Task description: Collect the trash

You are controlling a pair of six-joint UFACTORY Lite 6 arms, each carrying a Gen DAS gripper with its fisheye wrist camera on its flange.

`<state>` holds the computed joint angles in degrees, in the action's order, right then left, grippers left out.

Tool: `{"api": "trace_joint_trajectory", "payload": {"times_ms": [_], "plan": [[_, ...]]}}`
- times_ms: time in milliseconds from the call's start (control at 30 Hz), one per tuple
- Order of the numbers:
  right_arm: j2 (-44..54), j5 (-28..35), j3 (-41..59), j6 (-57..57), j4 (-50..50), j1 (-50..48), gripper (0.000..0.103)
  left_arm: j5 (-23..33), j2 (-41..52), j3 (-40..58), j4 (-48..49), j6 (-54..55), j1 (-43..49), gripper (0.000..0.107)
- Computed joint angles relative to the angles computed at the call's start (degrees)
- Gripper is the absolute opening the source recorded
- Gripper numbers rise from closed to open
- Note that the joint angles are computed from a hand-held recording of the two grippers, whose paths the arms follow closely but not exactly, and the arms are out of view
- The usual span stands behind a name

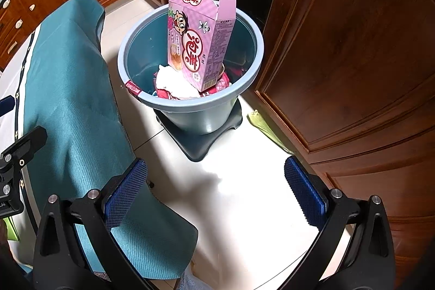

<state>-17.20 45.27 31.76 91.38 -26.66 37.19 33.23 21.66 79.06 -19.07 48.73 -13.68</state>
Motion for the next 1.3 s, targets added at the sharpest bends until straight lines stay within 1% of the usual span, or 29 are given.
{"api": "trace_joint_trajectory", "payload": {"times_ms": [333, 833, 1000, 1100, 1300], "plan": [[1.16, -0.49, 0.68, -0.21, -0.15, 0.05, 0.097, -0.14, -1.22, -1.05, -1.19, 1.98, 1.24, 0.1], [1.05, 0.79, 1.64, -0.3, -0.28, 0.64, 0.097, 0.76, -2.14, -1.0, -1.84, 3.15, 1.7, 0.1], [0.84, 1.17, 1.66, -0.34, -0.28, 0.82, 0.097, 3.22, -2.85, -1.5, -8.51, 10.26, 2.85, 0.1], [0.94, 1.25, 1.78, -0.18, -0.26, 0.99, 0.097, 1.95, -3.77, -2.55, -8.35, 10.48, 2.53, 0.1], [0.47, 1.78, 1.85, -0.72, -0.15, 0.88, 0.097, 1.49, -4.03, -2.66, -7.92, 10.32, 2.43, 0.1]]}}
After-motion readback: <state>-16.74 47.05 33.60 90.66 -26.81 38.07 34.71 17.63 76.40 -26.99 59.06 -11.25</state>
